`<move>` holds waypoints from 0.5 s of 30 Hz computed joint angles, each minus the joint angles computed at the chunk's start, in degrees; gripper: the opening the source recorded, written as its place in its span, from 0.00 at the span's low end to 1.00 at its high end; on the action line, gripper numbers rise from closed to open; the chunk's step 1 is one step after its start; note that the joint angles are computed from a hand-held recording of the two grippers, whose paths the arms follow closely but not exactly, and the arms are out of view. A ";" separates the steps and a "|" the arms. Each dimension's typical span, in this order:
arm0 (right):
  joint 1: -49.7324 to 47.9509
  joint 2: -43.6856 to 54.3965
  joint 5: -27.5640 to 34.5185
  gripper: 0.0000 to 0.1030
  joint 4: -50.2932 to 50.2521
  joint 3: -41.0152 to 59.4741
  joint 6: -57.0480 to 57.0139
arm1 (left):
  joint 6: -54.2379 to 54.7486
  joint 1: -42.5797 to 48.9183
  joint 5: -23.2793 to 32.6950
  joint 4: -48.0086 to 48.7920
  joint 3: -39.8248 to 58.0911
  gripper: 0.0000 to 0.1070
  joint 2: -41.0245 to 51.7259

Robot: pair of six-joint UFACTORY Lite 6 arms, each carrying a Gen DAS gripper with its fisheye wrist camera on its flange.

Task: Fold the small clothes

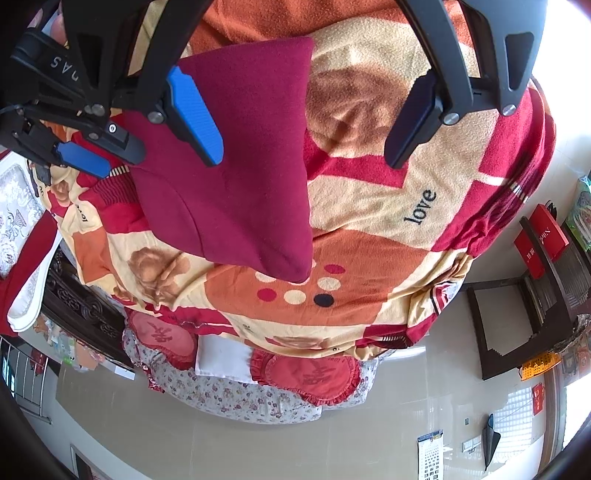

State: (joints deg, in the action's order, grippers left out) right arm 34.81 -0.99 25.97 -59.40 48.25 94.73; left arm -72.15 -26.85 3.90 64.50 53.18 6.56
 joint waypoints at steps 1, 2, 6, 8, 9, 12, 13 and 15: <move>-0.01 0.20 -0.11 0.33 0.03 0.07 0.02 | -0.79 -0.02 -0.04 0.81 0.16 0.86 0.32; -0.07 0.52 -0.22 0.33 0.06 0.25 0.05 | -1.12 -0.03 -0.09 1.14 0.29 0.86 0.60; -0.52 1.35 -0.91 0.33 0.15 0.48 0.07 | -1.57 -0.30 0.10 1.31 1.20 0.86 1.78; -0.72 1.43 -1.17 0.33 0.21 0.45 -0.03 | 2.05 -0.42 0.22 -2.36 1.70 0.86 2.12; -0.87 1.46 -1.30 0.33 0.28 0.44 -0.14 | 3.60 -0.48 0.33 -3.90 1.88 0.86 2.23; -1.27 1.65 -1.70 0.33 0.86 0.46 -0.81 | 4.48 -0.70 0.49 -4.74 2.06 0.86 2.40; -1.27 1.67 -1.88 0.33 1.02 0.40 -0.84 | 4.45 -0.69 0.52 -4.76 2.13 0.86 2.45; -1.28 1.70 -1.96 0.33 1.05 0.36 -0.79 | 5.24 -0.67 0.47 -5.61 2.12 0.86 2.45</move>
State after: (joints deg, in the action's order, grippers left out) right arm 33.53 0.71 24.01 -58.35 48.60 93.94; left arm -66.91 -27.52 4.37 58.89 55.30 9.01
